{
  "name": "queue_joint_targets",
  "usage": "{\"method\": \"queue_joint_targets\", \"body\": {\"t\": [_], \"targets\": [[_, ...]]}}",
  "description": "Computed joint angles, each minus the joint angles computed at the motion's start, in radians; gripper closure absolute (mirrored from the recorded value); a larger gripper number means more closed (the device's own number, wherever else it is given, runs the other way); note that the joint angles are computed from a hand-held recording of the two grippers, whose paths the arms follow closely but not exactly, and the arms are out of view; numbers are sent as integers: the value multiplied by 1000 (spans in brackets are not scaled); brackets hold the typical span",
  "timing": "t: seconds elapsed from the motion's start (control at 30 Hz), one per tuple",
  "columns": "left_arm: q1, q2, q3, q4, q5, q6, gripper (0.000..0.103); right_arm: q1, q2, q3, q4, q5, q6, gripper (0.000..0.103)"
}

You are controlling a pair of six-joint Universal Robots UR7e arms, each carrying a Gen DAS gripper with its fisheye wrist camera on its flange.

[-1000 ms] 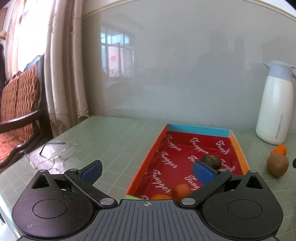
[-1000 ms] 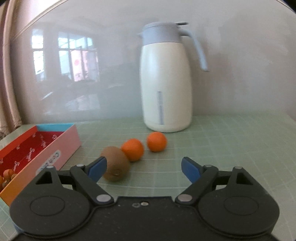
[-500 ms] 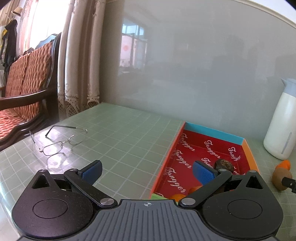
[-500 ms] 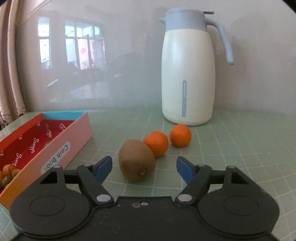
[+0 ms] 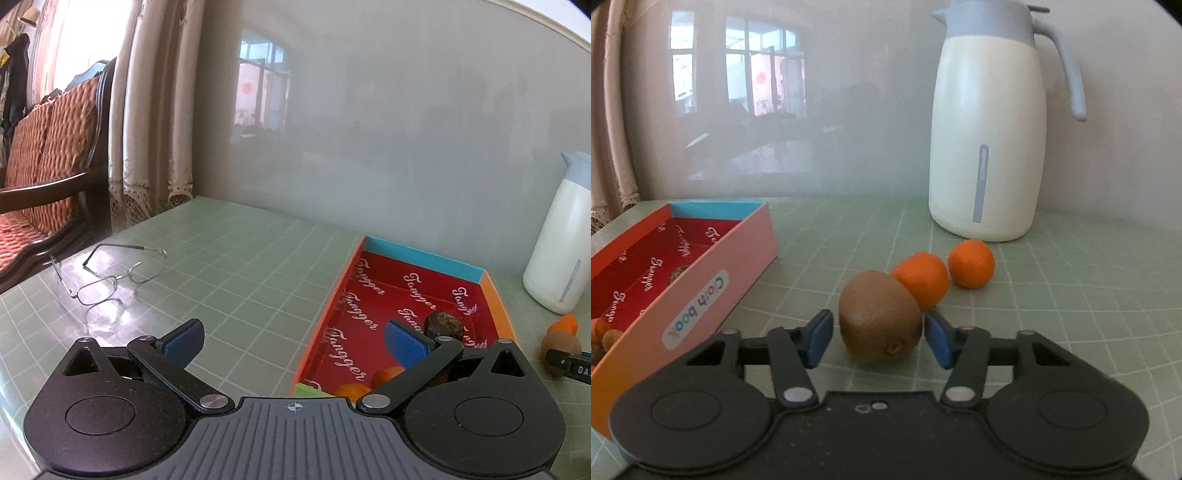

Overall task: Organize fruits
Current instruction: 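Reach the right gripper to the brown kiwi and close on it, then carry the kiwi with the right gripper over the red box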

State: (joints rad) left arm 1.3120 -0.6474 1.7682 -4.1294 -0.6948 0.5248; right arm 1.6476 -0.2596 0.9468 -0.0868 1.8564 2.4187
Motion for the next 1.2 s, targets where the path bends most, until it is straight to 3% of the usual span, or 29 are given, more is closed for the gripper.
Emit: {"method": "queue_joint_targets", "body": {"t": [0.4, 0.87, 1.2], "targets": [[0, -1, 2, 16, -3, -20, 0, -1, 11, -27, 34, -4, 12, 57], [-5, -2, 9, 6, 9, -32, 0, -8, -77, 126, -43, -10, -24, 58], [-15, 9, 14, -19, 11, -4, 0, 6, -159, 253, -129, -70, -31, 58]]}}
